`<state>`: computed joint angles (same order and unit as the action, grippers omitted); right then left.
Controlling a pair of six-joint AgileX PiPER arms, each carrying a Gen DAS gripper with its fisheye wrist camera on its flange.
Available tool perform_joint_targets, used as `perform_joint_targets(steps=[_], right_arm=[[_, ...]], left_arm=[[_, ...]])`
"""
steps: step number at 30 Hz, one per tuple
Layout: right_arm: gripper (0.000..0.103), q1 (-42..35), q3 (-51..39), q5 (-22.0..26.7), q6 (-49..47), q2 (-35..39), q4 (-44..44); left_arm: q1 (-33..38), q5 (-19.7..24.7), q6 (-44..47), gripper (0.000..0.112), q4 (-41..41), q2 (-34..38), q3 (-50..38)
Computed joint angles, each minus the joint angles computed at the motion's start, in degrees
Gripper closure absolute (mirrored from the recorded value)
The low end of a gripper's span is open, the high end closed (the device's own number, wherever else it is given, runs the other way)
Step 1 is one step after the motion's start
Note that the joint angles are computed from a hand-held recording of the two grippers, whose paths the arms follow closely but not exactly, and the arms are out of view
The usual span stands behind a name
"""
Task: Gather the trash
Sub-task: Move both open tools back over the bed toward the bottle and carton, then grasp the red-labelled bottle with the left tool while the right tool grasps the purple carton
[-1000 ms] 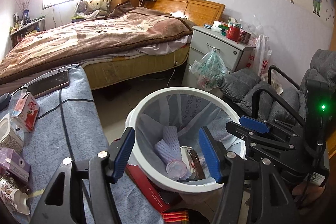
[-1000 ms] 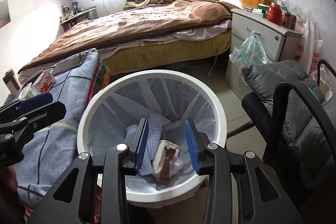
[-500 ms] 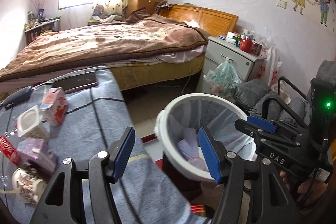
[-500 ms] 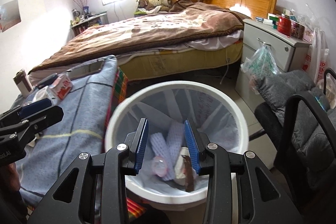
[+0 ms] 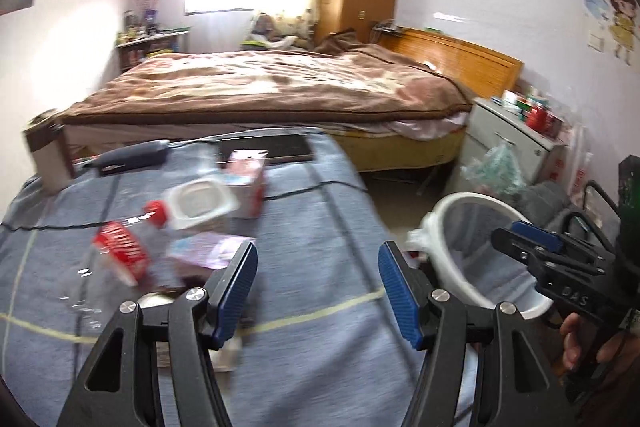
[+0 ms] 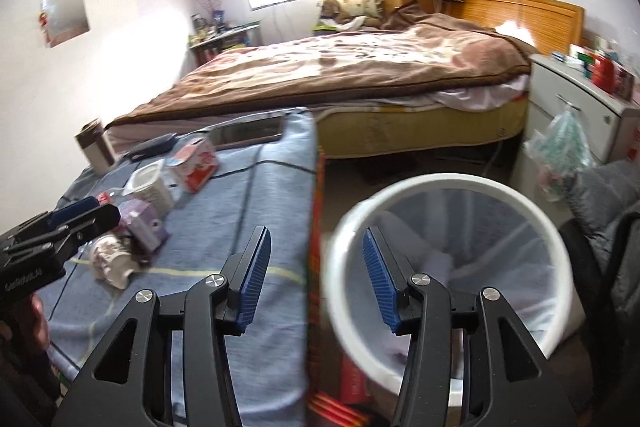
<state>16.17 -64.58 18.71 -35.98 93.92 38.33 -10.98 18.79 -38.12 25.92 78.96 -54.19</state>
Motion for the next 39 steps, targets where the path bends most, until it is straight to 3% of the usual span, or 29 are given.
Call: perform_joint_targets(steps=[11, 24, 30, 37, 39], right_arm=[[0.052, 7.29, -5.15, 2.07, -0.43, 4.64, -0.48], [0.049, 12.13, -14.49, 8.3, -6.17, 12.41, 4.47], [0.048, 14.47, -20.74, 10.74, -3.67, 16.83, 0.23], [0.048, 15.51, -25.86, 13.36, -2.09, 20.51, -3.14], [0.042, 15.01, -27.45, 15.36, -3.32, 21.78, -1.19]], left_arm=[[15.13, -1.68, 16.83, 0.044, -14.66, -4.61, 5.42], [29.53, 0.2, 51.21, 0.043, -44.07, -1.65, 4.11], [32.46, 2.73, 61.47, 0.042, -51.16, 2.32, 1.22], [33.93, 4.46, 64.21, 0.042, -51.91, 7.04, -2.3], [34.36, 5.87, 66.45, 0.042, -53.2, 8.64, -3.73]])
